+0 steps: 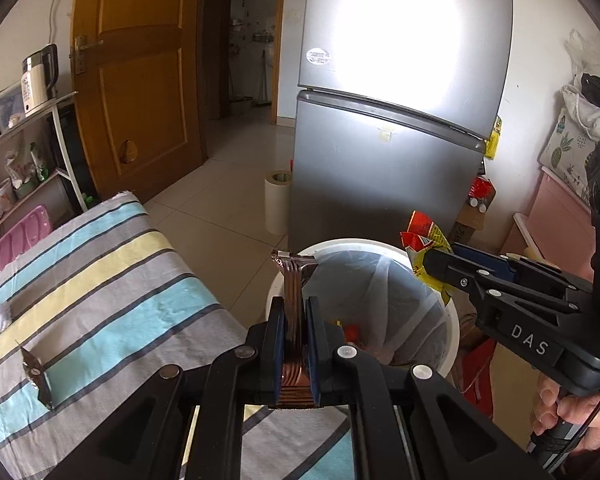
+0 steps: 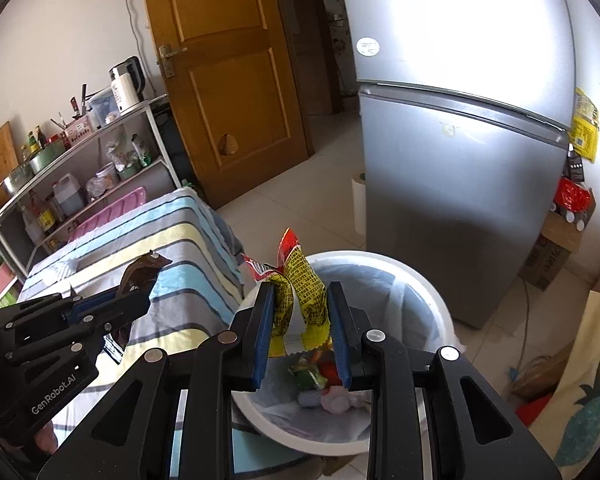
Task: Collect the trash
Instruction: 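Carry the chocolate wrapper and chip bag over the white trash bin with both tools, then open both tools to drop the wrapper and chip bag into the bin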
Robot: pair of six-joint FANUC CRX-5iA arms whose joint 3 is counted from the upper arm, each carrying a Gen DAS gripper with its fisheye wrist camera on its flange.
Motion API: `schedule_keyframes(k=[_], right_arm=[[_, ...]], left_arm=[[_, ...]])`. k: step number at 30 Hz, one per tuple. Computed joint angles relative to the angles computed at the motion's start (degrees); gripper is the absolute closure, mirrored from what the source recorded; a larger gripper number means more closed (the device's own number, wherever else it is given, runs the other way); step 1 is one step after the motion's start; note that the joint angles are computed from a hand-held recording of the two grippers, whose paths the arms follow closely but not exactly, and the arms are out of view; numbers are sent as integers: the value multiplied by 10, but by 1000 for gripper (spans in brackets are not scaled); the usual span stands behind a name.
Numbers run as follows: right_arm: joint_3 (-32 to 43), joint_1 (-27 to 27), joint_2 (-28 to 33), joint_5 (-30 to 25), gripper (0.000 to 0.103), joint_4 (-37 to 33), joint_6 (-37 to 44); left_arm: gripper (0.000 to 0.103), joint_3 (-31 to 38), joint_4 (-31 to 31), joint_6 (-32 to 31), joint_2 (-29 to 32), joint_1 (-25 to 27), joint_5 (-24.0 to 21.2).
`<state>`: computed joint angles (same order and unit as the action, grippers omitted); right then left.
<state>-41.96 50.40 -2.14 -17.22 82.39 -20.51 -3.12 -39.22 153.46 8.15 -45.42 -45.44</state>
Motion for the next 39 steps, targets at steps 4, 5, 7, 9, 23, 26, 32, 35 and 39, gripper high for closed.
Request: schedule_keyframes(k=[4, 5, 7, 9, 23, 26, 32, 35, 39], right_arm=[[-2, 3, 1, -22, 76, -67, 51], [-6, 0, 0, -21, 76, -76, 57], [-3, 2, 3, -27, 76, -120, 87], [0, 1, 8, -23, 76, -154, 112], [25, 1, 45, -39, 73, -256, 193], [27, 2, 47, -37, 68, -273, 205], [21, 4, 41, -42, 63, -248, 183], [16, 5, 36, -43, 63, -227, 164], [9, 7, 28, -43, 63, -194, 135]], left_arm=[[93, 22, 31, -37, 36, 7, 17], [93, 25, 38, -43, 42, 8, 20], [93, 33, 38, -43, 54, 7, 20], [93, 38, 47, -54, 63, 10, 21], [80, 44, 103, -90, 91, 36, 38], [64, 46, 99, -82, 91, 35, 31], [63, 42, 90, -74, 84, 30, 31], [62, 39, 79, -62, 77, 26, 26], [62, 28, 58, -33, 59, 20, 19]])
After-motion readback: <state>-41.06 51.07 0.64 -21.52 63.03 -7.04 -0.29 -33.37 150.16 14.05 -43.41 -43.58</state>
